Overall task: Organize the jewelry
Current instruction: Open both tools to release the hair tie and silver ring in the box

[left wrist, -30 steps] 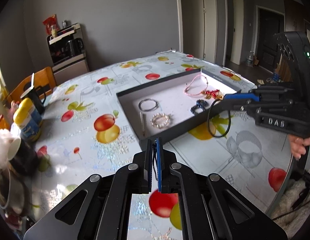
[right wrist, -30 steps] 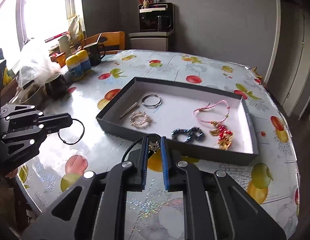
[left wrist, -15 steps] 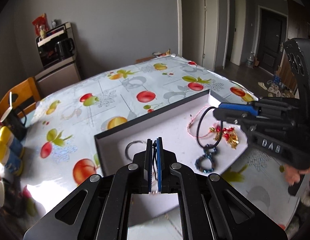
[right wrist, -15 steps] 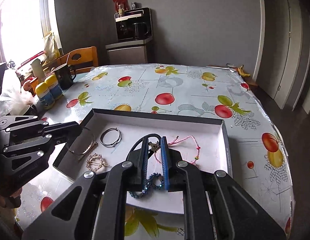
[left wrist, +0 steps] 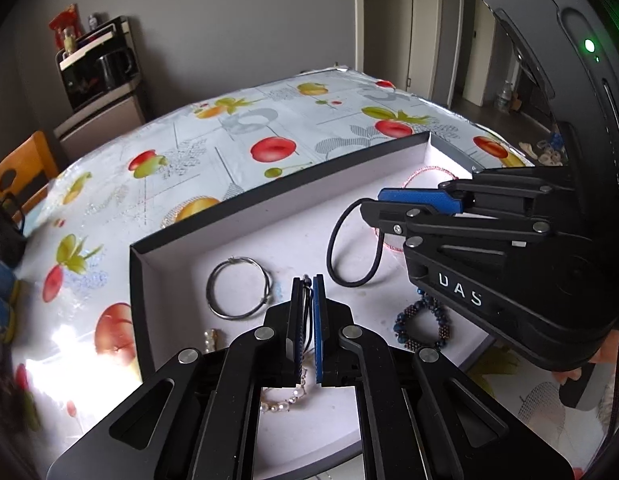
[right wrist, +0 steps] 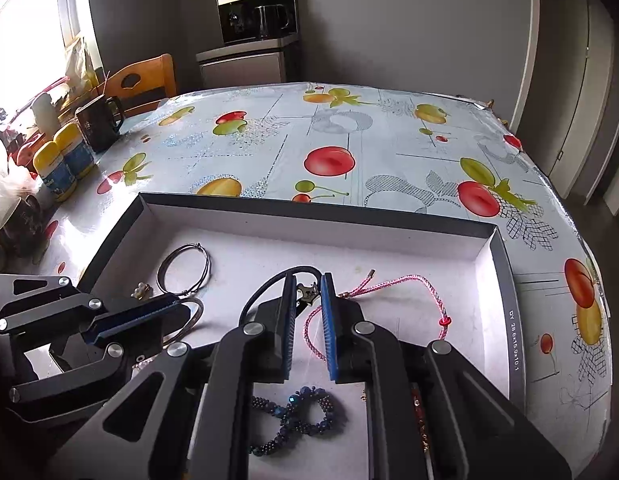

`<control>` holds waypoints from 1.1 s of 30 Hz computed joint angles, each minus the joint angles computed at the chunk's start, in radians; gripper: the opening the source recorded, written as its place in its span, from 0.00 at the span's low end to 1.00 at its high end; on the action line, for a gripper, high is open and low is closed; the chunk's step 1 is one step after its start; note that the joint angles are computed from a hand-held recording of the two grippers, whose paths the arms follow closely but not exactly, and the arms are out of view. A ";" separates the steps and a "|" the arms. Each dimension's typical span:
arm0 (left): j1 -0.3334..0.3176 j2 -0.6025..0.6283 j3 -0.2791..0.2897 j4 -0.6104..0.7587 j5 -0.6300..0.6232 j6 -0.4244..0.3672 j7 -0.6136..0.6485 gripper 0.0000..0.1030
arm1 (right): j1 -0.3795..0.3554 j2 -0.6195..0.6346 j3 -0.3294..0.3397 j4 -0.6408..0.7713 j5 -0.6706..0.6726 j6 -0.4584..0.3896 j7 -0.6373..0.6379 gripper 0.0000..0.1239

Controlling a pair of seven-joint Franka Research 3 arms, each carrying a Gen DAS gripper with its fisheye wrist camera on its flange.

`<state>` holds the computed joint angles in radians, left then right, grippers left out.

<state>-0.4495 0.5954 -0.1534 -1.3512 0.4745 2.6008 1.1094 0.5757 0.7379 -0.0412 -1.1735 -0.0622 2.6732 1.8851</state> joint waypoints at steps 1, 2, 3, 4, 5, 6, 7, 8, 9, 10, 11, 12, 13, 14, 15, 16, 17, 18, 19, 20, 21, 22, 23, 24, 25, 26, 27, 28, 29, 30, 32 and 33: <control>0.006 0.003 -0.007 0.003 -0.012 -0.007 0.008 0.05 | 0.001 0.002 -0.003 0.001 -0.001 0.000 0.004 0.10; 0.014 0.004 -0.018 0.001 -0.028 -0.010 0.019 0.08 | 0.001 0.005 -0.002 0.006 0.000 -0.003 0.003 0.10; 0.022 0.004 -0.025 -0.005 -0.044 -0.008 0.025 0.12 | 0.000 0.010 -0.003 0.016 -0.001 -0.009 0.003 0.10; 0.018 0.002 -0.019 -0.010 -0.042 -0.004 0.015 0.18 | 0.000 0.014 -0.002 0.023 -0.001 -0.015 0.001 0.10; 0.015 -0.001 -0.012 -0.018 -0.038 0.002 0.004 0.23 | -0.003 0.020 0.003 0.033 0.002 -0.026 -0.007 0.10; 0.017 -0.004 -0.012 -0.025 -0.041 0.009 0.000 0.25 | -0.007 0.029 0.009 0.050 0.006 -0.037 -0.016 0.10; 0.021 -0.005 -0.015 -0.028 -0.046 0.012 0.001 0.26 | -0.009 0.033 0.013 0.055 0.009 -0.040 -0.025 0.10; 0.024 -0.007 -0.018 -0.032 -0.050 0.013 0.003 0.26 | -0.007 0.033 0.011 0.056 0.008 -0.039 -0.025 0.10; 0.024 -0.011 -0.017 -0.037 -0.050 0.015 0.002 0.26 | -0.004 0.034 0.007 0.056 0.006 -0.038 -0.023 0.10; 0.024 -0.014 -0.015 -0.041 -0.049 0.018 -0.002 0.26 | -0.002 0.033 0.004 0.055 0.005 -0.038 -0.019 0.10; 0.024 -0.019 -0.013 -0.048 -0.047 0.023 -0.007 0.28 | -0.001 0.031 0.003 0.052 0.004 -0.038 -0.018 0.11; 0.023 -0.025 -0.011 -0.055 -0.044 0.029 -0.013 0.28 | 0.000 0.027 0.001 0.046 0.003 -0.035 -0.016 0.12; 0.023 -0.029 -0.010 -0.061 -0.042 0.034 -0.018 0.30 | 0.003 0.022 -0.003 0.038 -0.001 -0.031 -0.011 0.14; 0.023 -0.034 -0.008 -0.067 -0.038 0.039 -0.023 0.34 | 0.006 0.018 -0.007 0.032 -0.005 -0.028 -0.007 0.19; 0.023 -0.035 -0.007 -0.069 -0.036 0.040 -0.028 0.38 | 0.007 0.011 -0.010 0.021 -0.008 -0.018 -0.003 0.21; 0.023 -0.039 -0.006 -0.073 -0.033 0.045 -0.032 0.46 | 0.007 0.005 -0.011 0.013 -0.011 -0.011 -0.002 0.24; 0.021 -0.044 -0.002 -0.081 -0.025 0.053 -0.040 0.50 | 0.008 -0.001 -0.014 0.003 -0.016 -0.005 0.000 0.24; 0.021 -0.045 -0.002 -0.081 -0.021 0.055 -0.043 0.50 | 0.009 -0.007 -0.018 -0.004 -0.021 -0.001 0.001 0.24; 0.023 -0.047 -0.005 -0.083 -0.022 0.055 -0.042 0.50 | 0.015 -0.016 -0.027 -0.017 -0.033 0.007 0.007 0.24; 0.025 -0.048 -0.007 -0.084 -0.023 0.055 -0.041 0.51 | 0.017 -0.024 -0.033 -0.030 -0.041 0.016 0.012 0.26; 0.025 -0.051 -0.007 -0.087 -0.020 0.057 -0.043 0.52 | 0.020 -0.034 -0.041 -0.044 -0.051 0.026 0.020 0.28; 0.022 -0.052 -0.004 -0.087 -0.015 0.057 -0.048 0.54 | 0.021 -0.040 -0.046 -0.054 -0.059 0.034 0.025 0.32; 0.017 -0.055 0.002 -0.089 -0.005 0.058 -0.055 0.56 | 0.023 -0.049 -0.051 -0.067 -0.068 0.042 0.031 0.34; 0.015 -0.056 0.004 -0.089 0.002 0.059 -0.060 0.57 | 0.025 -0.057 -0.056 -0.079 -0.077 0.049 0.035 0.34; 0.015 -0.061 0.005 -0.095 0.008 0.064 -0.063 0.59 | 0.027 -0.067 -0.061 -0.094 -0.086 0.057 0.040 0.34; 0.015 -0.065 0.005 -0.100 0.012 0.072 -0.067 0.61 | 0.026 -0.075 -0.061 -0.105 -0.091 0.066 0.042 0.36; 0.016 -0.069 0.003 -0.105 0.014 0.079 -0.069 0.63 | 0.022 -0.084 -0.058 -0.121 -0.092 0.083 0.041 0.37; 0.017 -0.074 0.003 -0.111 0.017 0.084 -0.073 0.66 | 0.020 -0.090 -0.058 -0.130 -0.095 0.094 0.041 0.40; 0.016 -0.078 0.005 -0.116 0.021 0.090 -0.079 0.67 | 0.024 -0.097 -0.065 -0.141 -0.101 0.104 0.050 0.41; 0.018 -0.084 0.003 -0.122 0.021 0.094 -0.082 0.67 | 0.029 -0.104 -0.073 -0.150 -0.109 0.110 0.058 0.42; 0.024 -0.095 -0.003 -0.137 0.017 0.105 -0.086 0.69 | 0.032 -0.124 -0.078 -0.177 -0.115 0.121 0.074 0.44; 0.026 -0.109 -0.001 -0.155 0.019 0.118 -0.096 0.70 | 0.028 -0.138 -0.074 -0.196 -0.112 0.130 0.080 0.46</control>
